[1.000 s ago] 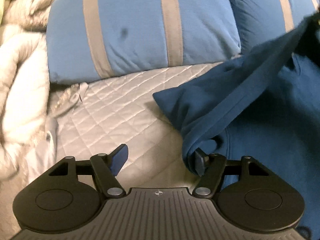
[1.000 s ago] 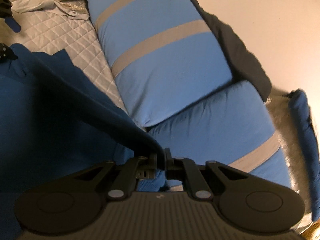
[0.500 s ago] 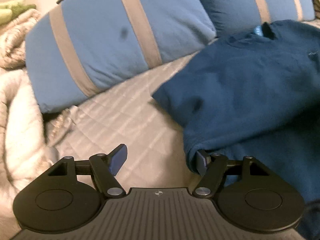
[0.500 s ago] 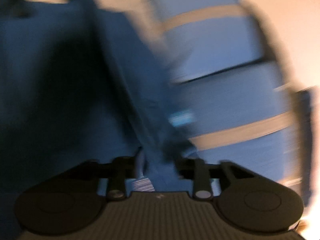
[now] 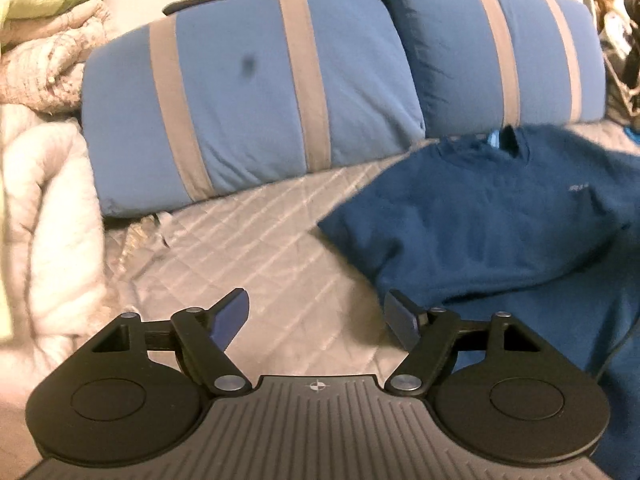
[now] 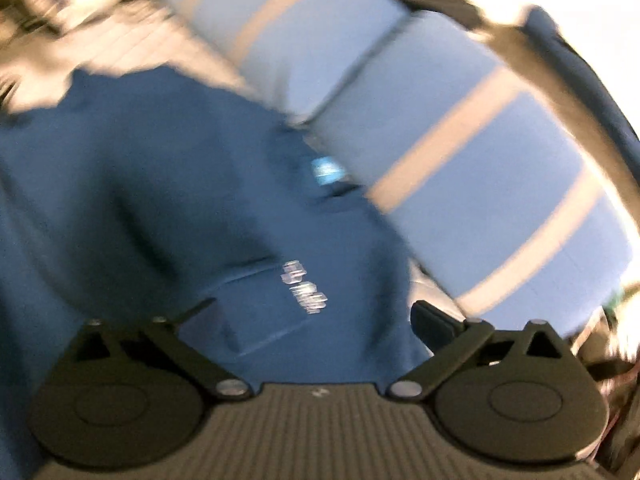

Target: Fold clothes

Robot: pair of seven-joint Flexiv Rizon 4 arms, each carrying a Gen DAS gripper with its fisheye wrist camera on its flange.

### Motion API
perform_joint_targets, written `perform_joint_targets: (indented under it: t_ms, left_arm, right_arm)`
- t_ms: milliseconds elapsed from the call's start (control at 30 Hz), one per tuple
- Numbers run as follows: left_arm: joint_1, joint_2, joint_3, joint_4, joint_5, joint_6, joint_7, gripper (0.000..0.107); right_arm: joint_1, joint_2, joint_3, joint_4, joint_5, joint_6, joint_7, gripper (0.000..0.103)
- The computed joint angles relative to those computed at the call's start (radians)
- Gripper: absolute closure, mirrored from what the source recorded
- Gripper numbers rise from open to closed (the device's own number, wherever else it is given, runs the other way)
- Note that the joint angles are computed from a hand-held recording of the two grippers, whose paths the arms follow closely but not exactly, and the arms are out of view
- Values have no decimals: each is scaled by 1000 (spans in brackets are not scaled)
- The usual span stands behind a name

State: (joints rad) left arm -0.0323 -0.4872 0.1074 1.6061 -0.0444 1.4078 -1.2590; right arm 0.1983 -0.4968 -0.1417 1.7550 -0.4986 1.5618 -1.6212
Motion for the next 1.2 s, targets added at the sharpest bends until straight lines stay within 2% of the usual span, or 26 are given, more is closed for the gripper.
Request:
perform_joint_targets:
  t_ms: [100, 233, 300, 400, 467, 567, 700, 800, 1000, 1200]
  left_arm:
    - [-9, 32, 33, -47, -2, 10, -44, 32]
    - [4, 59, 29, -135, -28, 20, -106, 31]
    - [-11, 58, 47, -195, -22, 28, -153, 31]
    - [-32, 47, 66, -289, -1, 37, -216, 28]
    - [-13, 42, 12, -325, -8, 59, -182, 23]
    - [-4, 26, -67, -362, -17, 83, -87, 23]
    - [-19, -14, -143, -393, -49, 120, 4, 23]
    - [-11, -51, -233, -392, -102, 145, 81, 23]
    - [-18, -135, -351, -370, -180, 155, 188, 23]
    - [-61, -197, -366, -338, -211, 130, 246, 23]
  right_arm:
    - [-12, -18, -15, -61, 59, 9, 81, 0]
    - [16, -39, -119, -136, 102, 71, 207, 0]
    - [61, -51, -220, -168, 122, 114, 271, 0]
    - [155, -66, -420, -213, 175, 145, 363, 0]
    - [196, -65, -519, -220, 209, 163, 398, 0]
    - [231, -63, -632, -235, 272, 189, 422, 0]
    - [307, -55, -786, -191, 367, 237, 394, 0]
    - [353, -10, -848, -119, 412, 245, 334, 0]
    - [462, 42, -965, 62, 500, 243, 215, 0]
    - [511, 84, -999, 241, 579, 250, 163, 0]
